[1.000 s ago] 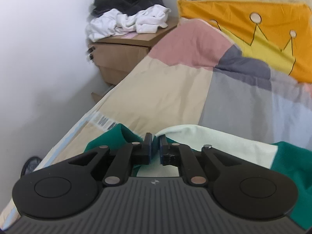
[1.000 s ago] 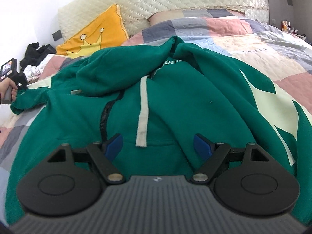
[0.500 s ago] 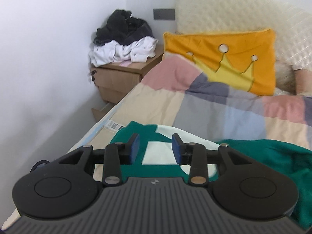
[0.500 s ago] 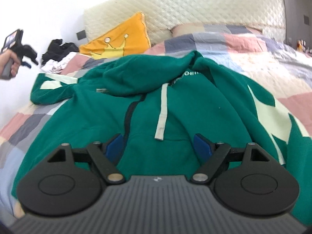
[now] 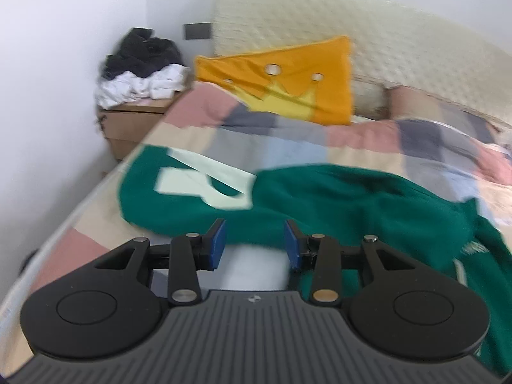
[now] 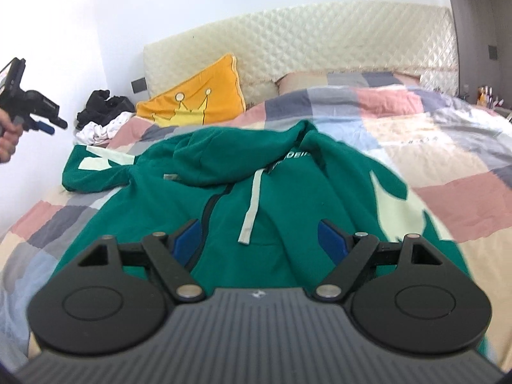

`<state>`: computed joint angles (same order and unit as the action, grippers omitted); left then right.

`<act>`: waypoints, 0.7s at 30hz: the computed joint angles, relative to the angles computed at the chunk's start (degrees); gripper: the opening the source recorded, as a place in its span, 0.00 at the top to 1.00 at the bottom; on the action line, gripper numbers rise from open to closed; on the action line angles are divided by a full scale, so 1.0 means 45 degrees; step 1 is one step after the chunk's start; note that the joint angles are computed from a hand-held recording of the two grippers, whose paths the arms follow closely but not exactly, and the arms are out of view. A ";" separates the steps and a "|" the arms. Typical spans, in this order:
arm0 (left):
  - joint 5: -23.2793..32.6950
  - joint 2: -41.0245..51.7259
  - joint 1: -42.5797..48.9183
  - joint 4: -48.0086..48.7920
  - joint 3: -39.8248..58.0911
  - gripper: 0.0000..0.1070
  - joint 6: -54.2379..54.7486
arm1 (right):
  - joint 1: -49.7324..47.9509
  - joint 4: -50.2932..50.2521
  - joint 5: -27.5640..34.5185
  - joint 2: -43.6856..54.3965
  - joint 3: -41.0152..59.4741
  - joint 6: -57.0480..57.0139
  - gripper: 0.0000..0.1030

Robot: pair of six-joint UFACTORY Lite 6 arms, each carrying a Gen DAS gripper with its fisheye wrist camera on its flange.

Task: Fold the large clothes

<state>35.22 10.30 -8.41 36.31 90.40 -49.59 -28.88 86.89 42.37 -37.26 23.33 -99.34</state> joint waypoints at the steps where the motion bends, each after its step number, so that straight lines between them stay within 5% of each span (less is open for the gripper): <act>1: -0.0236 -0.0692 -0.0738 0.0844 -0.1026 0.58 -0.1137 | -0.0214 -0.0274 0.0089 -0.0236 -0.0008 0.0182 0.21; 7: 0.0529 -0.1746 -0.5260 0.4017 -0.3017 0.58 -0.6317 | -0.2804 -0.0649 0.2005 -0.1503 -0.0278 -0.0413 0.21; 15: 0.1672 0.0589 -1.0217 0.5235 -0.1335 0.58 -1.0280 | -0.7152 -0.1771 0.4983 -0.0565 0.0281 -0.0023 0.21; 17: 0.1916 0.1412 -1.1127 0.5378 -0.0566 0.58 -1.0966 | -0.7430 -0.1945 0.4711 -0.0070 0.0550 0.0339 0.21; 21: 0.2518 0.3038 -1.2381 0.6004 0.0827 0.58 -1.2022 | -0.6214 -0.2219 0.1874 0.1027 0.1138 0.1761 0.21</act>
